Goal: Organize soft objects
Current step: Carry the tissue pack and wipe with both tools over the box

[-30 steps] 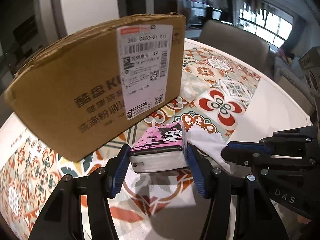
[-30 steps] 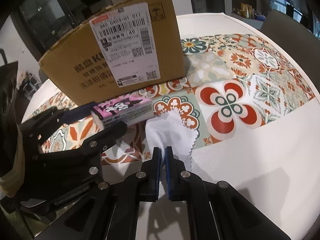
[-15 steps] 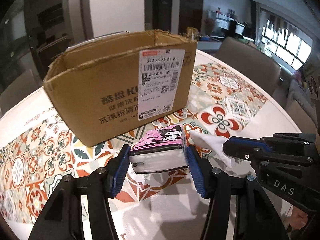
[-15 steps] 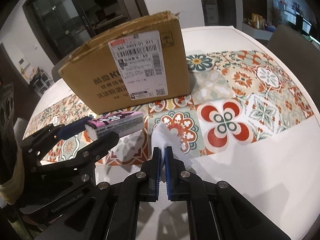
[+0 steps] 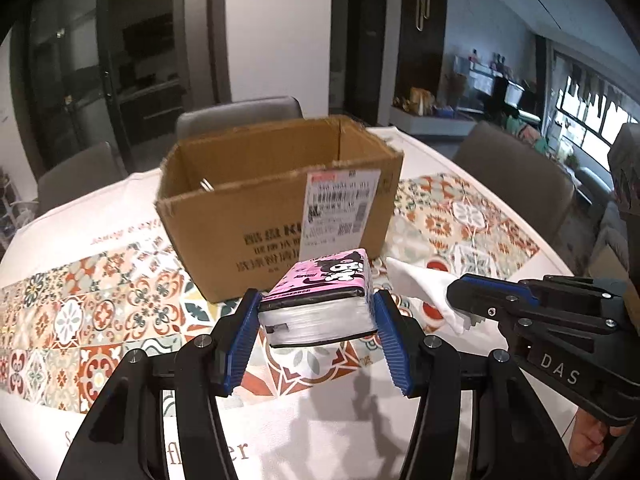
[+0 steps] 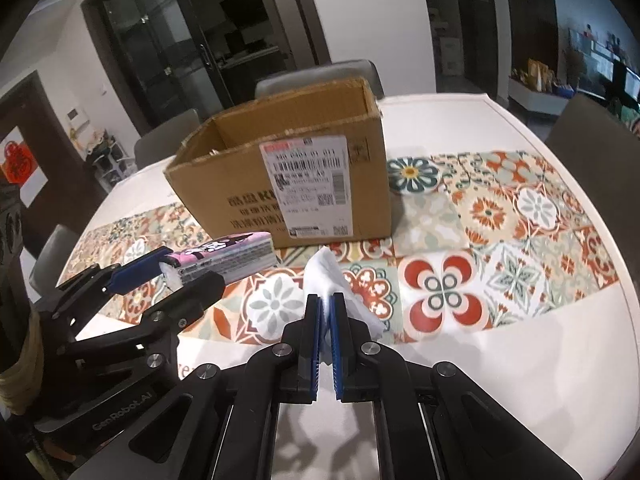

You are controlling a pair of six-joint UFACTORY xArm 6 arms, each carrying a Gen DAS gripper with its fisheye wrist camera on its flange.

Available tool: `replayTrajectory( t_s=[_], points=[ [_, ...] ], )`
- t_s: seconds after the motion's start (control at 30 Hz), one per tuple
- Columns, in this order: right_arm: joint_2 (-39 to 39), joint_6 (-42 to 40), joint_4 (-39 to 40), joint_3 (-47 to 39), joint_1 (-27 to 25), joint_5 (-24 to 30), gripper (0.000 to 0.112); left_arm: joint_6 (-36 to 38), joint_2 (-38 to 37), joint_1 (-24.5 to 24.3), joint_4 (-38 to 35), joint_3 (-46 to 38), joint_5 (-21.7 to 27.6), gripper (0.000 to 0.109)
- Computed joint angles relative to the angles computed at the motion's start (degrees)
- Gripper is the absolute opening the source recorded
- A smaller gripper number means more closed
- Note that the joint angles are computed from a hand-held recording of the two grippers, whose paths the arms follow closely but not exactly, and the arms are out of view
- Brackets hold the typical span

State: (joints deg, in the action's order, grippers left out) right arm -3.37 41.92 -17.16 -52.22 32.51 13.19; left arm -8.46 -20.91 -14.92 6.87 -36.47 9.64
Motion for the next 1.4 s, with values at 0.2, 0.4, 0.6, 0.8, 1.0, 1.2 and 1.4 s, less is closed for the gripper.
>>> replayTrajectory(
  t_s=[0.2,0.4,0.6,0.8,1.0,1.2,1.4],
  points=[
    [-1.73,-2.89,0.74,-0.15,-0.32,-1.40,0.006,-8.21,-2.60,0.54,6.88,-0.29,0.05,0.056],
    [-2.85,-3.17,-1.75,-1.10,-0.99,-3.08,0.006,-16.05,-4.45,1.87,14.57,-0.90,-0.48,0.056],
    [-2.98,-2.53,-4.60,-3.05,-1.48,-5.03,0.006,-22.43,-5.86,3.55,21.71,-1.77,-1.51,0.056],
    [-2.42,-0.10,-9.01,-5.46,-1.74,-6.46,0.006,-25.12,-5.85,5.05,25.51,-3.32,-2.84,0.056],
    [-0.58,1.77,-12.00,-8.96,-2.43,-7.64,0.006,-26.73,-4.00,6.60,28.45,-5.94,-4.70,0.056],
    [2.09,5.46,-17.13,-13.56,-3.21,-7.76,0.006,-27.32,-1.02,8.23,30.31,-9.23,-6.71,0.056],
    [5.09,6.28,-18.81,-18.04,-3.50,-7.73,0.006,-29.16,2.61,9.61,32.92,-13.03,-7.81,0.056]
  ],
)
